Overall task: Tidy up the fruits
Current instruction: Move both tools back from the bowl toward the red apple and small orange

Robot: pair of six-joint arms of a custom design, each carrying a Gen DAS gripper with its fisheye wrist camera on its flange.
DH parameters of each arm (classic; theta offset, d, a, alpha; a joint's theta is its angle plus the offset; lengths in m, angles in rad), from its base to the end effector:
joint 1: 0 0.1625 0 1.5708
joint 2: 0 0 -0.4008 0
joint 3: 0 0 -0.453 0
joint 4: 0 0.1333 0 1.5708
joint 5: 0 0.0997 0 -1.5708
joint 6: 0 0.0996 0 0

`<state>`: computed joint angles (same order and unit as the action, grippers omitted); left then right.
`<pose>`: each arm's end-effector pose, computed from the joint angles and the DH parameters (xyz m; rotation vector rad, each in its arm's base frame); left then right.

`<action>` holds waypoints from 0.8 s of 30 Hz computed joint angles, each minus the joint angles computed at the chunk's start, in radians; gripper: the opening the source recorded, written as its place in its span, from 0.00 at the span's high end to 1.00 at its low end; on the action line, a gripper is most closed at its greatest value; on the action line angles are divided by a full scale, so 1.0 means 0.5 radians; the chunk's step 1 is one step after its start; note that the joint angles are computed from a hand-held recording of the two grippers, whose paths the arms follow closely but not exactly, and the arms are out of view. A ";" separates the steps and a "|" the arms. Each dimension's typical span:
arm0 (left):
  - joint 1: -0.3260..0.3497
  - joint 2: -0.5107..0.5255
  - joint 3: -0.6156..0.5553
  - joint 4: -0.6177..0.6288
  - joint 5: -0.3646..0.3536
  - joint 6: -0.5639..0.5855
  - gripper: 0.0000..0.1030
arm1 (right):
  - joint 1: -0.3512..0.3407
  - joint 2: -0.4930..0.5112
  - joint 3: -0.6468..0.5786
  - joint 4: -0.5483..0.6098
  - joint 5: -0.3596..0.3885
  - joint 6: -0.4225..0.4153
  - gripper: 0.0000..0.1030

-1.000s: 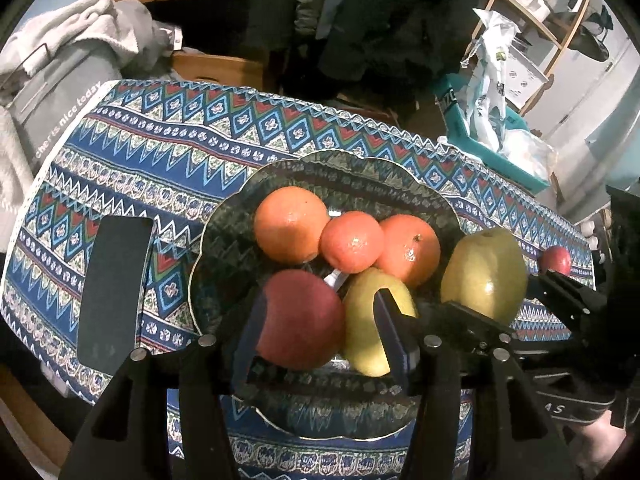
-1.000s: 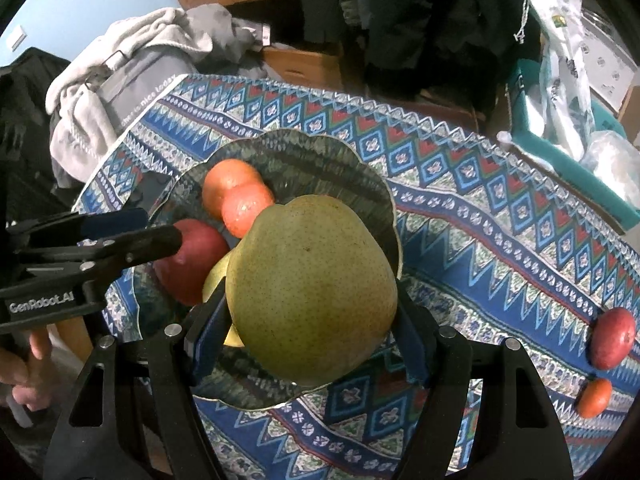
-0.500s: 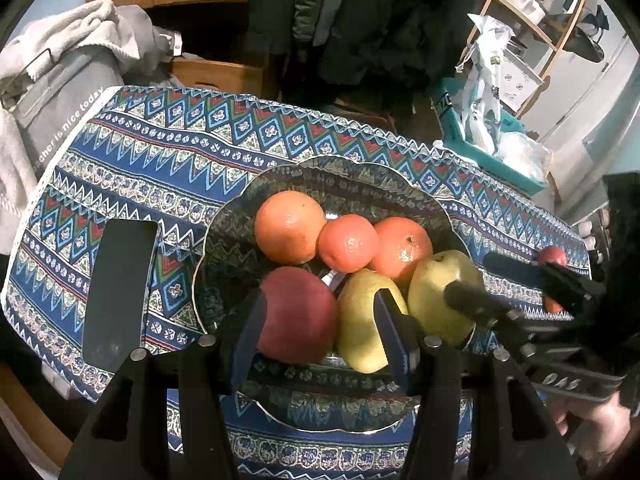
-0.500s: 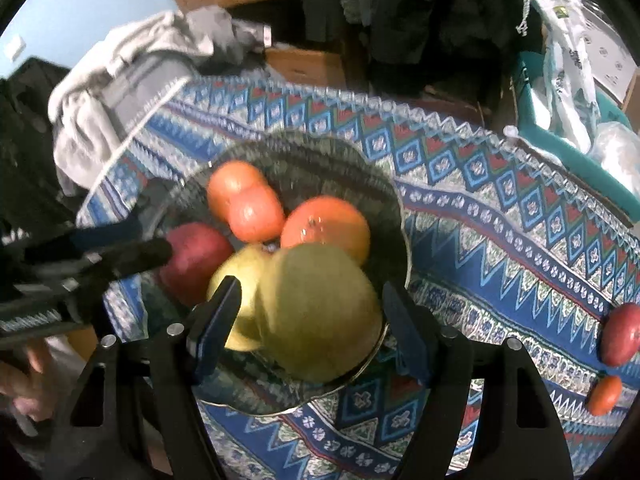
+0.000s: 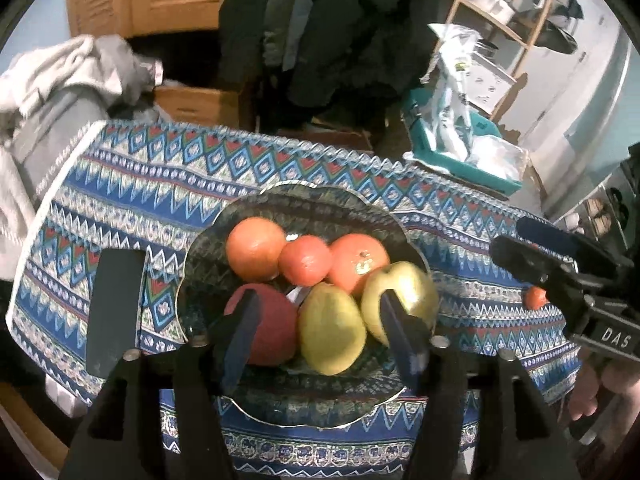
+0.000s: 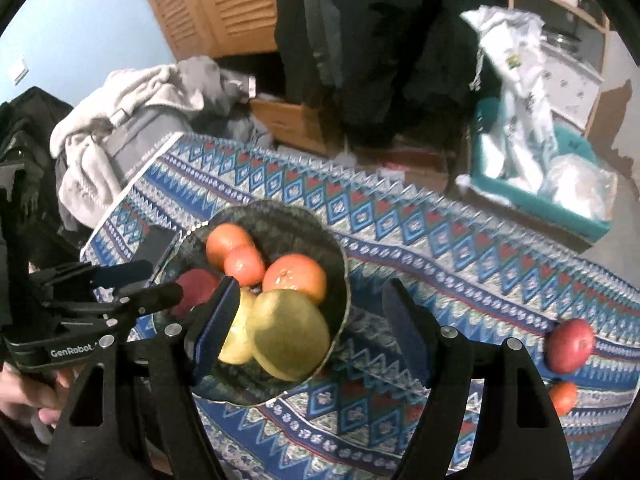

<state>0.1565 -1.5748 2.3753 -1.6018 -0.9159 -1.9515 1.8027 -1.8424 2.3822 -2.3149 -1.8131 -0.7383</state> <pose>-0.2962 -0.2431 0.1121 -0.3063 2.3085 -0.8832 0.1980 -0.3625 0.2413 1.2976 -2.5379 0.1959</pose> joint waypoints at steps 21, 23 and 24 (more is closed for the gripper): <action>0.059 0.481 -0.352 -0.191 0.137 0.460 0.27 | -0.118 -0.300 -0.048 -0.061 -0.071 -0.168 0.27; 0.061 0.516 -0.374 -0.216 0.149 0.495 0.26 | -0.148 -0.328 -0.059 -0.042 -0.056 -0.176 0.27; 0.064 0.541 -0.394 -0.222 0.149 0.508 0.26 | -0.165 -0.341 -0.065 -0.031 -0.047 -0.182 0.27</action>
<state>0.1887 -1.3044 2.1783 -1.7129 -0.8414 -1.6973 1.7199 -2.0130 2.3497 -2.3302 -1.8367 -0.8295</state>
